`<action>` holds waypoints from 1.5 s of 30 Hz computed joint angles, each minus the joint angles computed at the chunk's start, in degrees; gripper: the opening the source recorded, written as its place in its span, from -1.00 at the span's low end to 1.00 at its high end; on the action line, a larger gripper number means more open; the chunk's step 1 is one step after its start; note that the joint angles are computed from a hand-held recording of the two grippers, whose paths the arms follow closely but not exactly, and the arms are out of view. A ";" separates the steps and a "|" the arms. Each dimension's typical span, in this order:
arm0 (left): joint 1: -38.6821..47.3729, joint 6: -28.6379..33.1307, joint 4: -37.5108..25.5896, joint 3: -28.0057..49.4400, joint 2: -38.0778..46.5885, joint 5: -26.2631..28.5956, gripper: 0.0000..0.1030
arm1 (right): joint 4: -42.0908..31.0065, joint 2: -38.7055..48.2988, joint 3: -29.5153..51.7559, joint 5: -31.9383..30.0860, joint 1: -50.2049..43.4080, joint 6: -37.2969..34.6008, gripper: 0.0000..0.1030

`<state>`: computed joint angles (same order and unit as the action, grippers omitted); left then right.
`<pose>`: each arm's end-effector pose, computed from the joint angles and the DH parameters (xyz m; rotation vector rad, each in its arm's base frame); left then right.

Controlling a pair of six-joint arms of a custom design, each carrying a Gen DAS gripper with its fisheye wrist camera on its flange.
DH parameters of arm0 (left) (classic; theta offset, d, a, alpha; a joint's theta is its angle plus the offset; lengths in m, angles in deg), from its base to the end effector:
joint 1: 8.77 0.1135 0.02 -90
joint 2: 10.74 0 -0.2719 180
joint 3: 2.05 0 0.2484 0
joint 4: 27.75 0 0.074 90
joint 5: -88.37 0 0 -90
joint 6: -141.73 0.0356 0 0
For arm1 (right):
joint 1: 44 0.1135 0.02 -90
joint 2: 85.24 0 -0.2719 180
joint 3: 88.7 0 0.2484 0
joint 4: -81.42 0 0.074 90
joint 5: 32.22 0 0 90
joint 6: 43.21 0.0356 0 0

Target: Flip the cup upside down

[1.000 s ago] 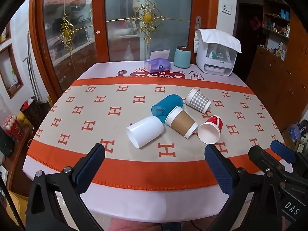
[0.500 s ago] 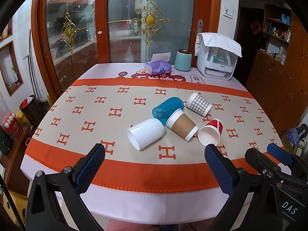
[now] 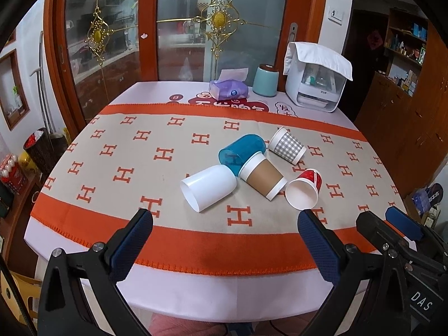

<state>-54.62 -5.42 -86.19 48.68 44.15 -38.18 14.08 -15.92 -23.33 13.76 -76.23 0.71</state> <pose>0.1257 -0.0990 0.2268 -0.4210 2.3274 0.0349 0.1855 -0.0877 0.2564 -0.4423 2.3329 0.4962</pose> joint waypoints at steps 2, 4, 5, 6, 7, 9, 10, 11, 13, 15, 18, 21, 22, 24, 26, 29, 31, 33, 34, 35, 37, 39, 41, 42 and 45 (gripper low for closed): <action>0.31 0.10 0.01 -0.02 -0.24 0.38 0.99 | -0.28 0.09 0.23 -0.20 0.16 0.06 0.47; 0.43 0.07 -0.33 0.30 -0.06 0.40 0.99 | -0.43 0.48 0.67 -0.32 0.23 0.05 0.47; 0.49 0.13 -0.44 0.40 -0.10 0.36 0.99 | -0.52 0.66 0.84 -0.49 0.23 -0.01 0.47; 0.46 0.13 -0.55 0.58 -0.09 0.20 0.99 | -0.68 1.12 1.19 -0.70 0.06 -0.31 0.47; 0.63 0.36 -0.55 0.60 -0.27 0.23 0.99 | -0.73 1.13 1.28 -0.82 0.07 -0.33 0.47; 1.11 0.87 -0.65 1.05 -0.28 0.58 0.99 | -0.83 1.14 1.41 -1.03 0.05 -0.39 0.47; 1.05 0.88 -0.70 0.92 -0.42 0.48 0.99 | -0.89 1.01 1.49 -1.09 0.06 -0.38 0.47; 0.99 0.98 -0.82 1.02 -0.40 0.41 0.99 | -0.83 0.89 1.49 -1.23 0.08 -0.37 0.47; 0.86 0.99 -1.63 1.59 -0.16 0.00 0.99 | -0.77 0.78 1.48 -1.33 0.13 -0.36 0.47; 0.41 0.74 -2.49 2.22 0.49 -0.84 0.99 | -0.75 0.78 1.46 -1.26 0.22 -0.34 0.47; -0.18 0.53 -3.57 2.76 0.85 -2.02 0.99 | -0.76 0.83 1.57 -1.19 0.31 -0.35 0.47; -0.47 0.36 -4.32 3.28 1.51 -2.50 0.99 | -0.61 0.95 1.67 -0.83 0.59 -0.24 0.47; -0.47 0.56 -4.36 3.25 1.49 -2.60 0.99 | -0.46 0.94 1.65 -0.77 0.64 -0.15 0.47; 0.26 1.97 -3.69 3.27 1.37 -1.98 0.99 | -0.30 1.16 1.83 -0.74 0.77 0.13 0.47; 1.24 3.06 -3.25 3.46 1.21 -0.89 0.99 | -0.15 1.18 1.78 -0.92 0.67 0.22 0.47; 0.74 3.24 -3.67 4.15 1.75 -2.06 0.99 | 0.67 0.60 1.31 -1.12 0.46 0.43 0.47; 0.67 3.33 -4.01 4.49 2.05 -2.51 0.99 | 1.29 0.49 1.25 -0.95 0.86 0.95 0.47; 1.25 3.82 -3.96 4.67 1.88 -2.13 0.99 | 1.46 0.59 1.38 -0.99 1.08 1.24 0.47; 1.35 3.96 -3.85 4.58 1.68 -2.06 0.99 | 1.70 0.53 1.35 -0.92 1.25 1.31 0.47; 1.67 4.21 -3.73 4.52 1.51 -1.82 0.99 | 2.11 0.45 1.45 -0.62 1.71 1.78 0.47; 2.48 4.89 -3.58 4.49 1.11 -1.10 0.99 | 2.41 0.36 1.58 -0.38 2.22 2.24 0.47; 3.08 5.71 -3.10 4.32 0.38 -0.60 0.99 | 2.74 0.17 1.67 -0.40 2.56 2.42 0.47; 3.23 6.39 -2.75 4.11 -0.36 -0.94 0.99 | 3.51 -0.34 1.32 -0.17 2.92 2.72 0.47; 3.18 6.62 -2.70 4.05 -0.57 -1.31 0.99 | 3.77 -0.56 1.11 -0.08 3.16 2.98 0.47; 3.98 7.94 -2.21 4.03 -0.55 -1.19 0.99 | 3.84 -0.62 0.91 0.27 3.61 3.12 0.47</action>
<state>-50.64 2.52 -88.40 52.71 43.60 -39.38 17.92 -16.54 -22.42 14.03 -72.62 3.83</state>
